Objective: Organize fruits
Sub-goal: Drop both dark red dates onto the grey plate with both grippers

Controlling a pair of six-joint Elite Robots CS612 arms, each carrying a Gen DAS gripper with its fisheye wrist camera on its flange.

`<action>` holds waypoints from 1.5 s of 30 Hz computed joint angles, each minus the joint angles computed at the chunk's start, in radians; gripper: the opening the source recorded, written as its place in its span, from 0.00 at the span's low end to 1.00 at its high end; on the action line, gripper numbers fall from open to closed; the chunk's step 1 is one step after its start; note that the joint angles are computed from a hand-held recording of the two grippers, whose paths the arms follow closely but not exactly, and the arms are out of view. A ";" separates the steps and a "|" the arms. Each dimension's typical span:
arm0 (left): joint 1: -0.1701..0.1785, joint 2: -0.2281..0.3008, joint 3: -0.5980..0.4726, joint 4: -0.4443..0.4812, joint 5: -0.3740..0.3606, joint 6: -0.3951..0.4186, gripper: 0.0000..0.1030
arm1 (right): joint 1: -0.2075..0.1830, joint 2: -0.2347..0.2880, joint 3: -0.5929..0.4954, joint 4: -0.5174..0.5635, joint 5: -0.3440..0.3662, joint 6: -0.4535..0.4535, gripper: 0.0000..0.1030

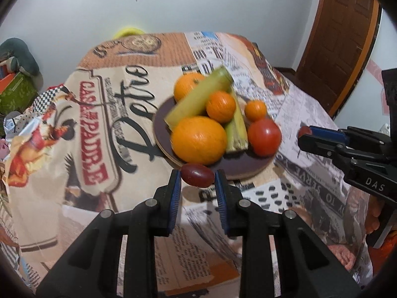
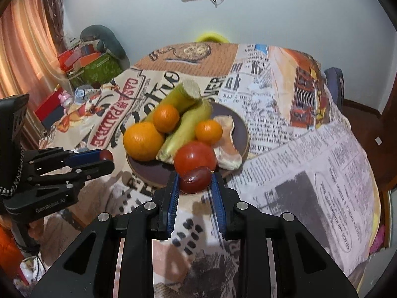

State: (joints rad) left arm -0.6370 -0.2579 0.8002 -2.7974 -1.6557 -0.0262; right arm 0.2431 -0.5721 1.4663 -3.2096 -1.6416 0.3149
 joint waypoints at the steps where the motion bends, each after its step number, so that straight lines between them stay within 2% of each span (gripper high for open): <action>1: 0.002 0.002 -0.007 -0.003 0.002 -0.002 0.27 | 0.000 0.001 -0.005 -0.002 0.000 -0.002 0.24; 14: 0.001 0.058 -0.152 0.030 -0.009 0.005 0.27 | -0.004 0.036 -0.088 -0.006 -0.003 -0.046 0.24; 23: -0.008 0.111 -0.259 0.107 -0.021 0.030 0.27 | -0.010 0.058 -0.125 0.031 0.003 -0.070 0.24; 26: -0.010 0.130 -0.294 0.128 -0.001 0.020 0.27 | -0.011 0.063 -0.131 0.039 0.011 -0.075 0.24; 31: -0.006 0.156 -0.350 0.173 -0.020 0.000 0.28 | -0.011 0.071 -0.144 0.059 0.011 -0.087 0.24; 32: -0.006 0.159 -0.356 0.180 -0.026 0.003 0.29 | -0.011 0.071 -0.146 0.064 0.009 -0.089 0.24; 34: -0.007 0.157 -0.352 0.178 -0.029 0.013 0.37 | -0.011 0.073 -0.149 0.070 0.007 -0.091 0.25; 36: -0.008 0.151 -0.336 0.158 -0.025 0.021 0.40 | -0.012 0.073 -0.149 0.068 0.007 -0.084 0.33; 38: -0.009 0.146 -0.324 0.146 -0.020 0.023 0.40 | -0.012 0.072 -0.145 0.059 -0.001 -0.076 0.37; 45: -0.006 0.124 -0.282 0.108 -0.003 -0.006 0.40 | -0.013 0.059 -0.124 0.038 -0.009 -0.062 0.37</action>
